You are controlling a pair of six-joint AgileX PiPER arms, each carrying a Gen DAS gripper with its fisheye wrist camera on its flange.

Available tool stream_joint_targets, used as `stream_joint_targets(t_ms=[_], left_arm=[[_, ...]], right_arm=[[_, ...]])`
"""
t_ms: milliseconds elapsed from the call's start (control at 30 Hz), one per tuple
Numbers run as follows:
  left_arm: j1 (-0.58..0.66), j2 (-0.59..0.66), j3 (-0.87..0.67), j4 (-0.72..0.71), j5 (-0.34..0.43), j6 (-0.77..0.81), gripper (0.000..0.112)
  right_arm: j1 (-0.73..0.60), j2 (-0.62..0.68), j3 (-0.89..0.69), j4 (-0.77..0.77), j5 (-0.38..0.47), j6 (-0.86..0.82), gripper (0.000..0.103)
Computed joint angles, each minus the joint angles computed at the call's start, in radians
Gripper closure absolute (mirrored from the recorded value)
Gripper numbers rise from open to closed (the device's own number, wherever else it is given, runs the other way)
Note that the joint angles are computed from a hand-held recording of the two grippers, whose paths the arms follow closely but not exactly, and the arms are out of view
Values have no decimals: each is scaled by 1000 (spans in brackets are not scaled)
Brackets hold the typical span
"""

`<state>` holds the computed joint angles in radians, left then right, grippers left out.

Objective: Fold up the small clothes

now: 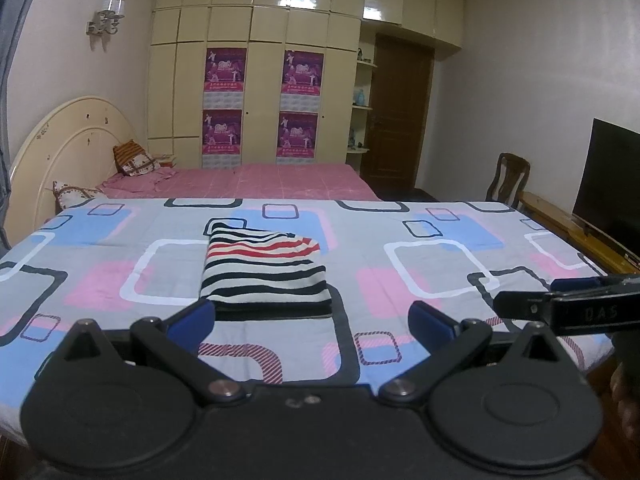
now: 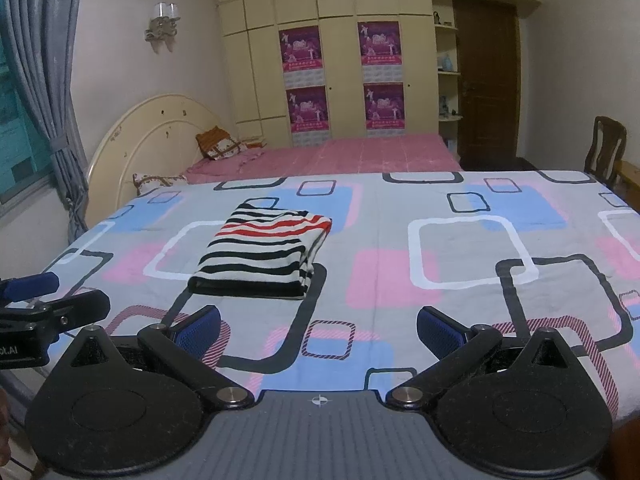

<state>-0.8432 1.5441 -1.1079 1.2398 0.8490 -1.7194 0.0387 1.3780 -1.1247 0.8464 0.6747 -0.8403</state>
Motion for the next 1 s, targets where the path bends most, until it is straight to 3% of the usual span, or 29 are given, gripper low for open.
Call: stream_joint_targets(t_ms=[1000], left_arm=[[8,13,-39,-30,3,59,10]], right_arm=[[3,27,-37,0,10,4,0]])
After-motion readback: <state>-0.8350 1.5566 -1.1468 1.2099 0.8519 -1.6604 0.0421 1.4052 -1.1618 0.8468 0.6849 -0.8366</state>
